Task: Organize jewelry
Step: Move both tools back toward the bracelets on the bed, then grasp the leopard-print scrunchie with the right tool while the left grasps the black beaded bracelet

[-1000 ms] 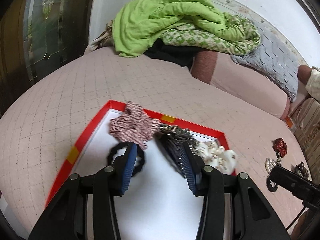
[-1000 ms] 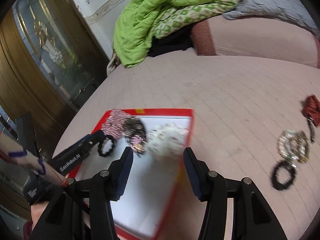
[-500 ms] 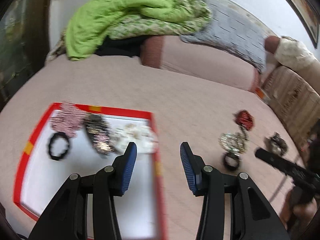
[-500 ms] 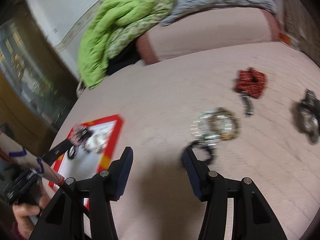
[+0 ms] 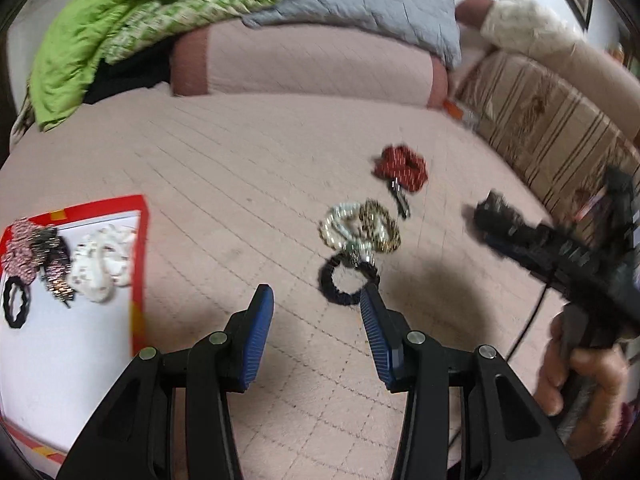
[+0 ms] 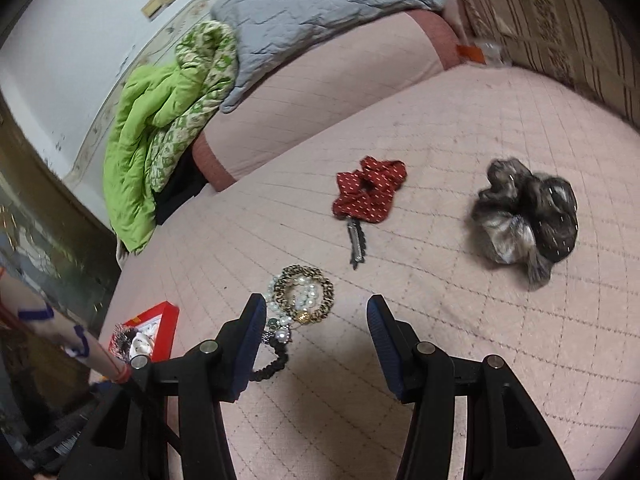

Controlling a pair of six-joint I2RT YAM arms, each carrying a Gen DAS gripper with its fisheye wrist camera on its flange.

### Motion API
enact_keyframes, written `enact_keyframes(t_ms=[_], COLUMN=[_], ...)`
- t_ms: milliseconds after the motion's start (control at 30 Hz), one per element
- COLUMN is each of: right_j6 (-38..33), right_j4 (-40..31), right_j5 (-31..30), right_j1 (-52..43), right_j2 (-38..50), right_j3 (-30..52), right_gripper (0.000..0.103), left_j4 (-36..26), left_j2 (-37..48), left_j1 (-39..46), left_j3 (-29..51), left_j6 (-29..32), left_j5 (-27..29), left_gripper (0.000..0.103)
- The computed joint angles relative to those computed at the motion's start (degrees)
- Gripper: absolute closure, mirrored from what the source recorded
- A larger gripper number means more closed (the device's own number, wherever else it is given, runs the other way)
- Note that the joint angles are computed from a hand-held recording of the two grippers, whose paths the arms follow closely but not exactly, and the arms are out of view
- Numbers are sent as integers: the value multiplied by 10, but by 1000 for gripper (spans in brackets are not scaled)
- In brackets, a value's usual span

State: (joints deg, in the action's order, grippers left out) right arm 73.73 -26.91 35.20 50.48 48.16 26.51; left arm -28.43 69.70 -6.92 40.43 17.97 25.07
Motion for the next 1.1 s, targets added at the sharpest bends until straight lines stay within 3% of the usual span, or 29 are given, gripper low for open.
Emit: enact_keyframes(t_ms=[367, 467, 500, 633, 767, 833, 933, 1100], right_j6=[-9, -22, -34, -65, -93, -107, -136, -190], right_j4=[55, 68, 79, 119, 150, 163, 185, 200], right_j5=[-72, -68, -73, -99, -110, -117, -136, -144], right_j1=[-56, -66, -73, -92, -92, -91, -97, -106], right_j2=[-20, -1, 10, 49, 93, 116, 167, 251], right_j3=[-39, -31, -27, -20, -7, 0, 19, 63], right_gripper=[46, 46, 46, 46, 47, 56, 63, 65], left_j4=[103, 162, 179, 209, 187, 179, 173, 160], left_j2=[210, 213, 211, 200, 171, 165, 167, 170], left_j1=[-102, -112, -111, -85, -45, -26, 2, 22], left_j3=[48, 27, 19, -5, -5, 4, 14, 27], left_j6=[-66, -71, -71, -44, -21, -19, -12, -1], left_j5=[-68, -92, -99, -76, -35, -12, 15, 38], left_gripper=[62, 78, 95, 96, 96, 96, 96, 96])
